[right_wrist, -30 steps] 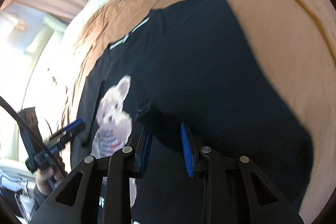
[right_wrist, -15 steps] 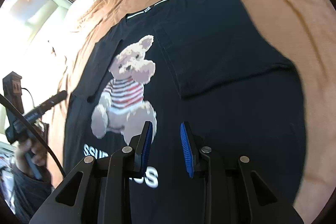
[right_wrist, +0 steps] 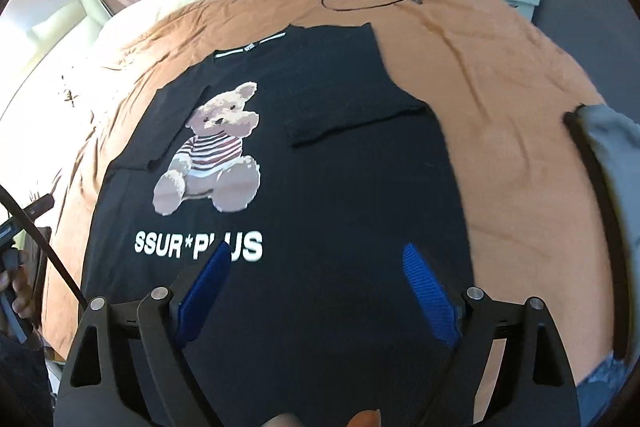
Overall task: Fold small clothes
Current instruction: 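Open the right tool and withdraw from the folded shirt, then move both tools to the shirt's hem edge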
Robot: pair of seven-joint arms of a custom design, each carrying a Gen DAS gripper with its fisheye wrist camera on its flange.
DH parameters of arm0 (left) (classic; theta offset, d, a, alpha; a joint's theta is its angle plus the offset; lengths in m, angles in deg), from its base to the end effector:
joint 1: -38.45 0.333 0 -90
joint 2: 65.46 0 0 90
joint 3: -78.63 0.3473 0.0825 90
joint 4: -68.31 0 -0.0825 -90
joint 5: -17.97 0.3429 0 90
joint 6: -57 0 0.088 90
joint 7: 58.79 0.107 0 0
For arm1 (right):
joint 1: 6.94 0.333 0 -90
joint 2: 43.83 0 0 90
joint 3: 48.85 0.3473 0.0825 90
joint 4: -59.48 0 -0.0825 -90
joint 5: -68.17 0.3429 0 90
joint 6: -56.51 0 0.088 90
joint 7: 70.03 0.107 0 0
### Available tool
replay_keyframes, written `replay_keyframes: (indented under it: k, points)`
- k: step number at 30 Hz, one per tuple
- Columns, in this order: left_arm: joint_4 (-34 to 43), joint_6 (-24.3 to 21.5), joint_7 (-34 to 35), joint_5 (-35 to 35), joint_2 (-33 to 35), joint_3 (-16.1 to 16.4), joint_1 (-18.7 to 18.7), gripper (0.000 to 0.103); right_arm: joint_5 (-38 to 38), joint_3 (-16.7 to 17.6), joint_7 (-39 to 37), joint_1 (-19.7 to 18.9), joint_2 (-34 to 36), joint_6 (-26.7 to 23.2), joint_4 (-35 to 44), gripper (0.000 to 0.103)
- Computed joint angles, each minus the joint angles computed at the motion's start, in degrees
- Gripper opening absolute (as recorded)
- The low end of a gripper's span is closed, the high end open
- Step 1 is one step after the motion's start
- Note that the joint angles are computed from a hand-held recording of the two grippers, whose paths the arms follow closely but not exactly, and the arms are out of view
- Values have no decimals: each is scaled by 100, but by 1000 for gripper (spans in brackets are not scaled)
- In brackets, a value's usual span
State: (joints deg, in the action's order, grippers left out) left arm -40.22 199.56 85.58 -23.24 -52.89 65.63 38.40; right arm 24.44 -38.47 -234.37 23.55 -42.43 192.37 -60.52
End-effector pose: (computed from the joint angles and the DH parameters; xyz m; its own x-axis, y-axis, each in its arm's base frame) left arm 0.5992 -0.1248 0.4821 -0.6533 -0.7281 0.2076 -0.6764 0.4382 -0.5920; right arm 0.4141 0.3469 0.4912 -0.5188 -0.8212 -0.2377 -0.6300 0.5552 -0.5430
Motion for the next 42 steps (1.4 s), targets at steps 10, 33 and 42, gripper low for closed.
replay_keyframes:
  k: [10, 33, 42]
  points:
    - [-1185, -211, 1436, -1081, -1121, 488, 315, 100, -205, 516, 958, 616, -272, -1077, 57, 93]
    - [-2805, -1141, 3372, -2012, -2308, 1850, 1007, 100, -188, 1375, 2729, 1948, -454, -2976, -308, 93]
    - [-2882, -1730, 3470, -1656, -1996, 2005, 1537, 91, -271, 1662, 3677, 2195, -839, -2893, -975, 93]
